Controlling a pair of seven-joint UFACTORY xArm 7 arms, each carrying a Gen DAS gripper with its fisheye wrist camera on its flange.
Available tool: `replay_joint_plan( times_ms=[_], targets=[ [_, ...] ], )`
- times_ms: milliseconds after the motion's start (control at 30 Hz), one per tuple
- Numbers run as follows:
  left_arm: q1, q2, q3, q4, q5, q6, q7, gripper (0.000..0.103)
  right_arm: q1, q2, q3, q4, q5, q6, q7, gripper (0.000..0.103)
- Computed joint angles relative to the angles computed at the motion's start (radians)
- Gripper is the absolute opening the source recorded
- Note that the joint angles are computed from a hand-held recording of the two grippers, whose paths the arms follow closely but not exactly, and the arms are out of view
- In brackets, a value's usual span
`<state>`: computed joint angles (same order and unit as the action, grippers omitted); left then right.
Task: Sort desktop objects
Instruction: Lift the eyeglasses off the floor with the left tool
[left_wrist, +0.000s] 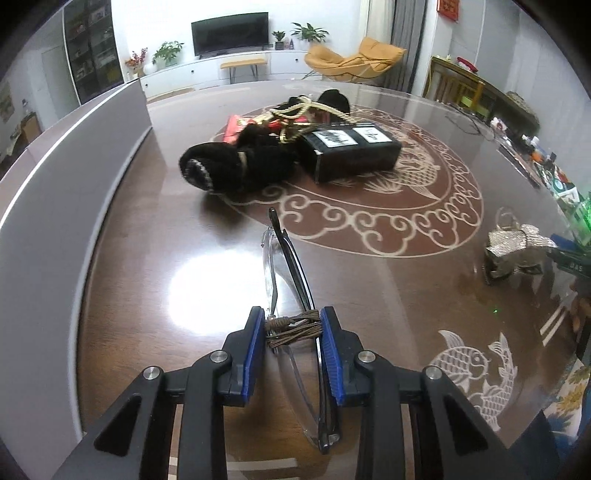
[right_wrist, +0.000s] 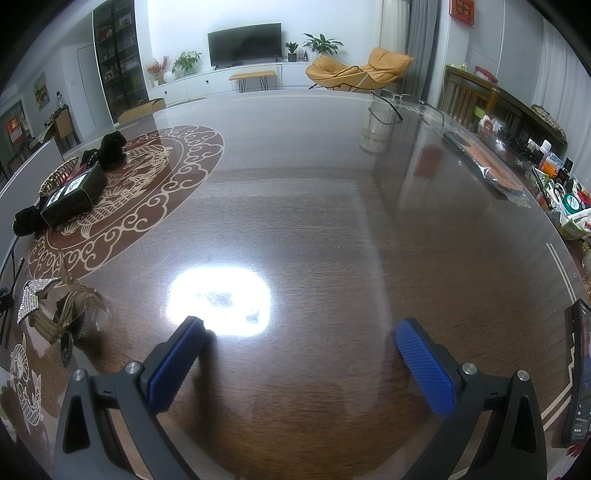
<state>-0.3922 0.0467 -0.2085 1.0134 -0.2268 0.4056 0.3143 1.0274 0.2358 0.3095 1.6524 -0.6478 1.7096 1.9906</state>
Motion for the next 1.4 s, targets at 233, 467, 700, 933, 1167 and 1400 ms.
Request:
replay_joint_plan(
  times_ms=[233,467,700,933,1167,1400],
  targets=[
    [-0.011,-0.042,-0.001,-0.039,-0.038,0.004,0.013,0.031,0.001,0.000,0.000,0.000,0.000,0.000,0.000,0.103],
    [-0.009,-0.041,0.006,-0.035,-0.054,0.003,0.021,0.031,0.000,0.000,0.000,0.001,0.000,0.000,0.000,0.103],
    [-0.013,-0.042,0.003,-0.034,-0.053,-0.001,0.027,0.031,0.000,0.000,0.000,0.001,0.000,0.000,0.000,0.103],
    [-0.016,-0.048,0.003,-0.041,-0.055,-0.002,0.032,0.031,0.000,0.000,0.000,0.000,0.000,0.000,0.000,0.103],
    [-0.015,-0.060,0.008,-0.039,-0.074,0.003,0.046,0.031,0.000,-0.001,0.000,-0.001,0.001,-0.002,-0.001,0.103],
    [-0.010,-0.109,0.034,-0.045,-0.182,0.019,0.126,0.031,-0.074,-0.227,0.057,-0.255,-0.089,-0.391,-0.089,0.102]
  ],
)
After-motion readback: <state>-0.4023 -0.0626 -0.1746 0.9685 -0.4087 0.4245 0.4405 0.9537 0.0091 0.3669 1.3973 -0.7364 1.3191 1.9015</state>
